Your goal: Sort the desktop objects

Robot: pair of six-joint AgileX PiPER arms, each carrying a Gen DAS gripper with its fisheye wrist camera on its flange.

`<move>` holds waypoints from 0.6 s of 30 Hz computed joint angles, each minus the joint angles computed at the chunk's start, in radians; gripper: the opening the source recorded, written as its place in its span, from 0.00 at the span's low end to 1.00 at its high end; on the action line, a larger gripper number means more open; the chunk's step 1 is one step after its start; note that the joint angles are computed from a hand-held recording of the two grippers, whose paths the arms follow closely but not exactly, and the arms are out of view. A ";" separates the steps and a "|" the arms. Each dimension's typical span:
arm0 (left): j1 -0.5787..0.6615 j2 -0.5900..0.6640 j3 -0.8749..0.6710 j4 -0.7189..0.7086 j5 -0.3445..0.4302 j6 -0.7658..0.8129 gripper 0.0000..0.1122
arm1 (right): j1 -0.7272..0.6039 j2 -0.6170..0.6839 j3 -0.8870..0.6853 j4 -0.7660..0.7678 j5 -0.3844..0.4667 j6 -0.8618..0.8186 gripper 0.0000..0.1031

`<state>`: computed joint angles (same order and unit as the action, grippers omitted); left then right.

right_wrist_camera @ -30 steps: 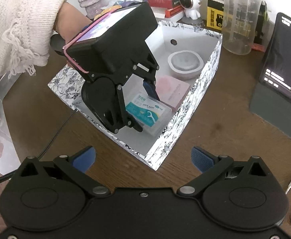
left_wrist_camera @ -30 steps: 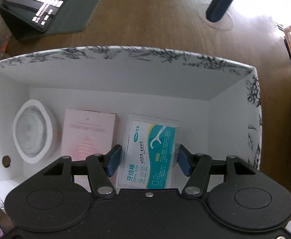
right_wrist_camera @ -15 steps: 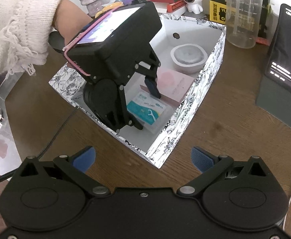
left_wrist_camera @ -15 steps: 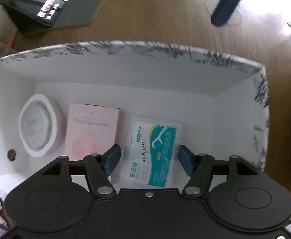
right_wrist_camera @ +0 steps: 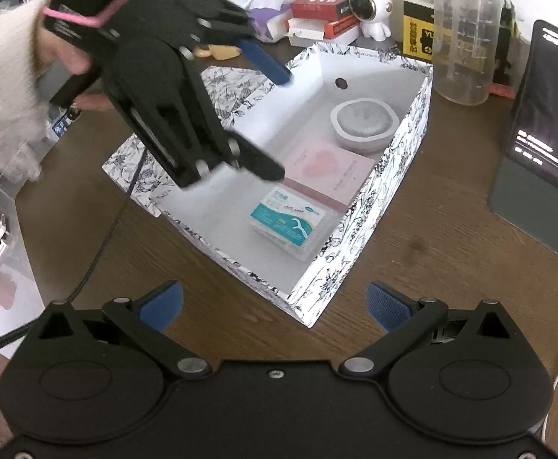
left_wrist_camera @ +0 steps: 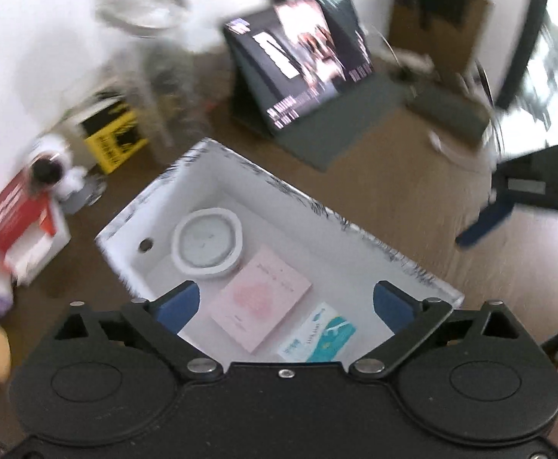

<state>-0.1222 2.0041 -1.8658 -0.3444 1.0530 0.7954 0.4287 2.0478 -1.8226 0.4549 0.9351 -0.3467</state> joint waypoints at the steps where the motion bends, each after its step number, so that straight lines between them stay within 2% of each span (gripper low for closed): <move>1: 0.003 -0.041 0.066 -0.023 -0.046 -0.015 0.89 | 0.006 -0.013 0.018 -0.005 -0.014 0.008 1.00; 4: 0.025 -0.199 0.302 -0.108 -0.192 0.001 0.90 | 0.038 -0.067 0.093 -0.035 -0.077 0.050 1.00; 7: 0.083 -0.361 0.519 -0.227 -0.304 0.054 0.92 | 0.084 -0.128 0.179 -0.087 -0.155 0.128 1.00; 9: 0.133 -0.466 0.637 -0.312 -0.334 0.094 0.92 | 0.125 -0.175 0.245 -0.139 -0.215 0.214 1.00; 12: 0.231 -0.589 0.754 -0.367 -0.321 0.122 0.92 | 0.206 -0.237 0.323 -0.268 -0.285 0.413 1.00; 15: 0.346 -0.694 0.841 -0.394 -0.289 0.159 0.92 | 0.313 -0.283 0.373 -0.441 -0.315 0.688 1.00; 18: 0.526 -0.768 0.893 -0.443 -0.176 0.251 0.92 | 0.431 -0.318 0.410 -0.611 -0.325 0.952 1.00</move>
<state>0.4037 1.2361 -0.9723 -0.7874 0.8768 1.0468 0.8597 1.7299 -1.4126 -0.1562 0.6104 0.6057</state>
